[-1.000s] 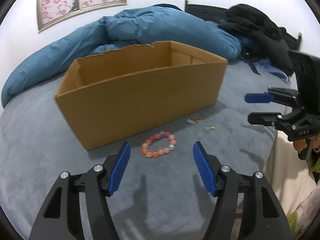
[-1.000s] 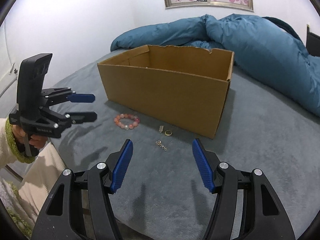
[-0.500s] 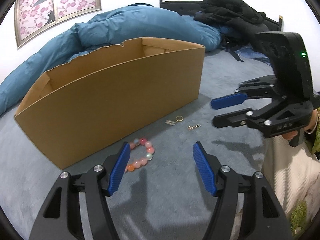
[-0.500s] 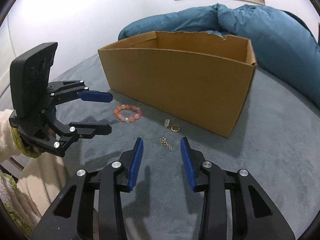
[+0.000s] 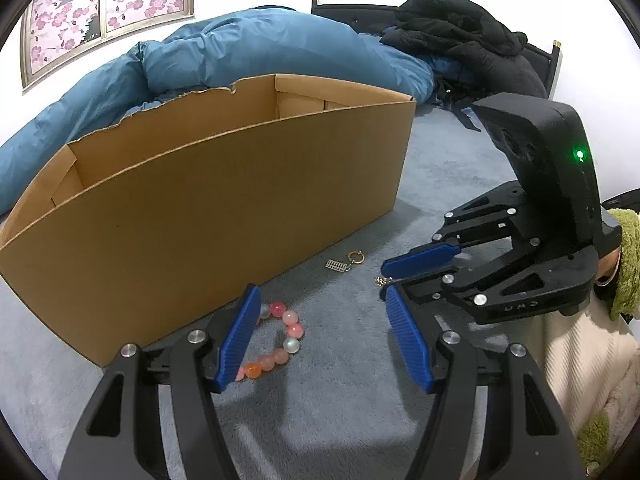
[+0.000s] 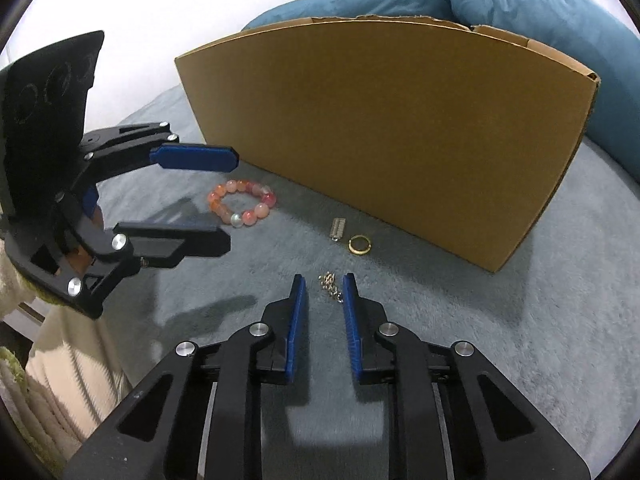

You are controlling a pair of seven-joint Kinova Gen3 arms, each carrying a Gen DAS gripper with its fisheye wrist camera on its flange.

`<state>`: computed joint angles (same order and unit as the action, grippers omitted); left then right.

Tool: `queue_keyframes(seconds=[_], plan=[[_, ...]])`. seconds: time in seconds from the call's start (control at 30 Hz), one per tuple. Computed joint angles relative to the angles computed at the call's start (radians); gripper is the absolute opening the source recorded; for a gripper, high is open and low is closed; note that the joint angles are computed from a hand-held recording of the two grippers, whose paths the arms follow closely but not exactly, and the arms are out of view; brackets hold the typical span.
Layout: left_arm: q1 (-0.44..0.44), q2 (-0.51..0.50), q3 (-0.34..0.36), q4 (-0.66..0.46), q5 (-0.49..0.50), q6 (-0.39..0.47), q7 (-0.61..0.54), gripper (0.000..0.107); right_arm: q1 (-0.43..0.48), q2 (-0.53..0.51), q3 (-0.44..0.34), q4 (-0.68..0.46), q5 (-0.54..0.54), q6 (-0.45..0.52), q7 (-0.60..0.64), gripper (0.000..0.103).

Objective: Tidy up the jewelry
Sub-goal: 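Close the right tool on the silver chain charm on the bed, then close the left tool on the small silver rectangular charm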

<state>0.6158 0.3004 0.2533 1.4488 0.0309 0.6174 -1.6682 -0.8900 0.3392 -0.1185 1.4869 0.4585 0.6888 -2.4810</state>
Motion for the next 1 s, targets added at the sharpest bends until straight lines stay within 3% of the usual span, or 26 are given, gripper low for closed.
queue_keyframes(seconds=[0.13, 0.27, 0.57, 0.73, 1.0], plan=[[0.0, 0.002, -0.001, -0.003, 0.001, 0.002, 0.001, 0.063, -0.002, 0.015, 0.004, -0.021, -0.001, 0.01, -0.001, 0.014], [0.001, 0.006, 0.0, 0.002, 0.003, -0.007, 0.001, 0.063, -0.011, 0.023, 0.009, -0.036, 0.005, 0.03, -0.002, 0.003], [0.035, 0.04, -0.002, -0.029, -0.036, -0.008, -0.01, 0.063, -0.045, -0.001, 0.021, -0.001, 0.067, 0.049, -0.102, 0.002], [0.076, 0.081, -0.028, -0.099, -0.077, 0.058, 0.02, 0.062, -0.057, -0.021, 0.022, 0.035, 0.112, 0.066, -0.199, 0.002], [0.112, 0.152, -0.047, -0.222, -0.119, 0.172, 0.035, 0.046, -0.044, -0.04, 0.001, 0.08, 0.158, 0.038, -0.312, 0.002]])
